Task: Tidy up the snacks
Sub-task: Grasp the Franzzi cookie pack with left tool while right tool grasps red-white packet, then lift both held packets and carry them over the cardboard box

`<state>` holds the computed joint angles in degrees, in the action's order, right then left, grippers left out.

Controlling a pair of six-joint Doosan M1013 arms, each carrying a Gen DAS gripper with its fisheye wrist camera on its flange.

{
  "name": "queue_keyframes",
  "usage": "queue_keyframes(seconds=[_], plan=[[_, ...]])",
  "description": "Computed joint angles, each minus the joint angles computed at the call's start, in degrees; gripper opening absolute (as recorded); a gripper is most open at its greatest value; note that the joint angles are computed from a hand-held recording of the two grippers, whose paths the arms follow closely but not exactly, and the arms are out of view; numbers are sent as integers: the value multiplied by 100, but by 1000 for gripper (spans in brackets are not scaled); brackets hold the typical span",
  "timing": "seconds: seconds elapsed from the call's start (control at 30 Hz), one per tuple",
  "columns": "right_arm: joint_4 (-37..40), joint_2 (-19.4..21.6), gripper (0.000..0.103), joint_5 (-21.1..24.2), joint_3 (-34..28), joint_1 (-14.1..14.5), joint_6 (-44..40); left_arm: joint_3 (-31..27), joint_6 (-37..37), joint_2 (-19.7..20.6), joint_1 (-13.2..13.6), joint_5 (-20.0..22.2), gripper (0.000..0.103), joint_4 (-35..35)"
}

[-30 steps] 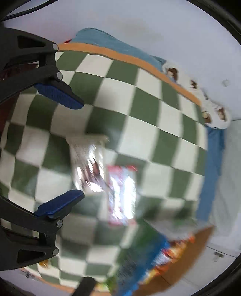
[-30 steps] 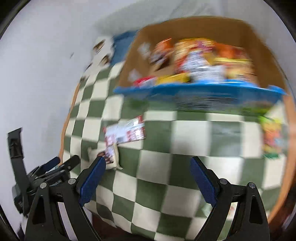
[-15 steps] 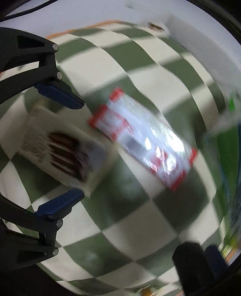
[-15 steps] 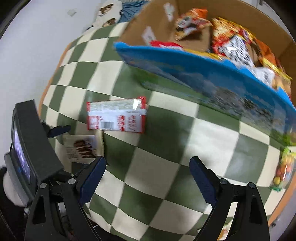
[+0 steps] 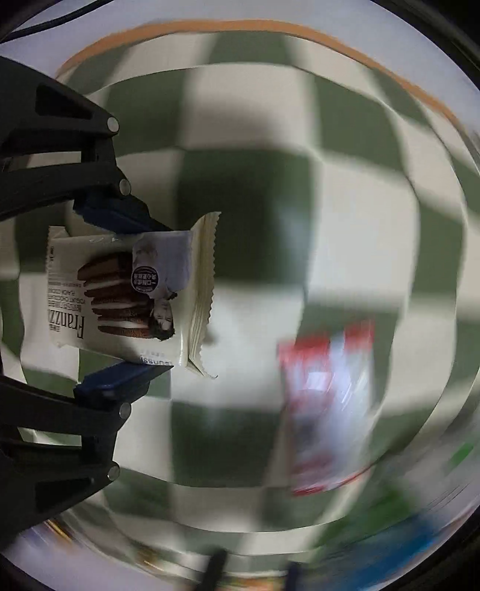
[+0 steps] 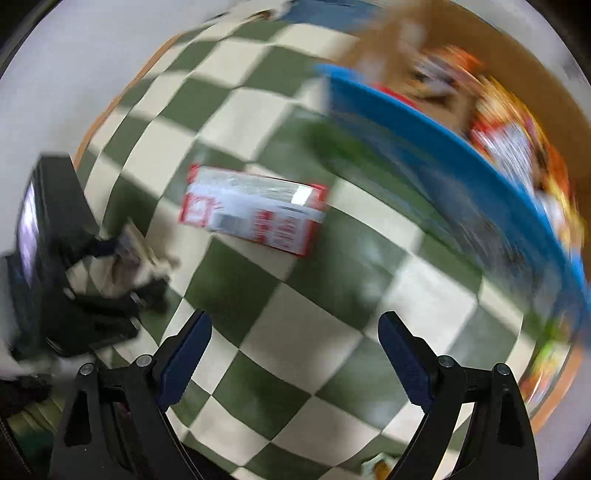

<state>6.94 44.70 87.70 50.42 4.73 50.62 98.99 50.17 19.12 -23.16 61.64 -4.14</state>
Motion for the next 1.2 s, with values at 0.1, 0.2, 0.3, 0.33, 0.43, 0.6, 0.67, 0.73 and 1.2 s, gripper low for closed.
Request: queue_keyframes(seconds=[0.1, 0.2, 0.3, 0.33, 0.43, 0.6, 0.67, 0.73, 1.2], plan=[[-409, -11, 94, -138, 96, 330, -884, 324, -632, -208, 89, -395, 59, -273], [-945, 46, 94, -383, 175, 667, -1503, 524, -824, -313, 124, -614, 60, -375], [-1416, 117, 94, -728, 270, 916, -1882, 514, -898, -312, 70, -666, 60, -352], [-1578, 132, 94, -902, 326, 984, -1970, 531, -888, -321, 52, -683, 60, -327], [-1903, 174, 93, -1357, 485, 1102, -2186, 605, -889, -346, 36, -714, 60, -325], [-1436, 547, 81, -545, -201, 980, -1255, 621, -786, -310, 65, -694, 60, -335], [-1211, 648, 77, -243, -425, 877, -693, 564, -769, -252, 13, -600, 60, -224], [-1049, 650, 76, -196, -463, 757, -120, 490, -777, -197, -59, -452, 60, -72], [646, 398, 73, 495, -303, -669, 3579, -202, 178, 288, -372, -280, 60, -403]])
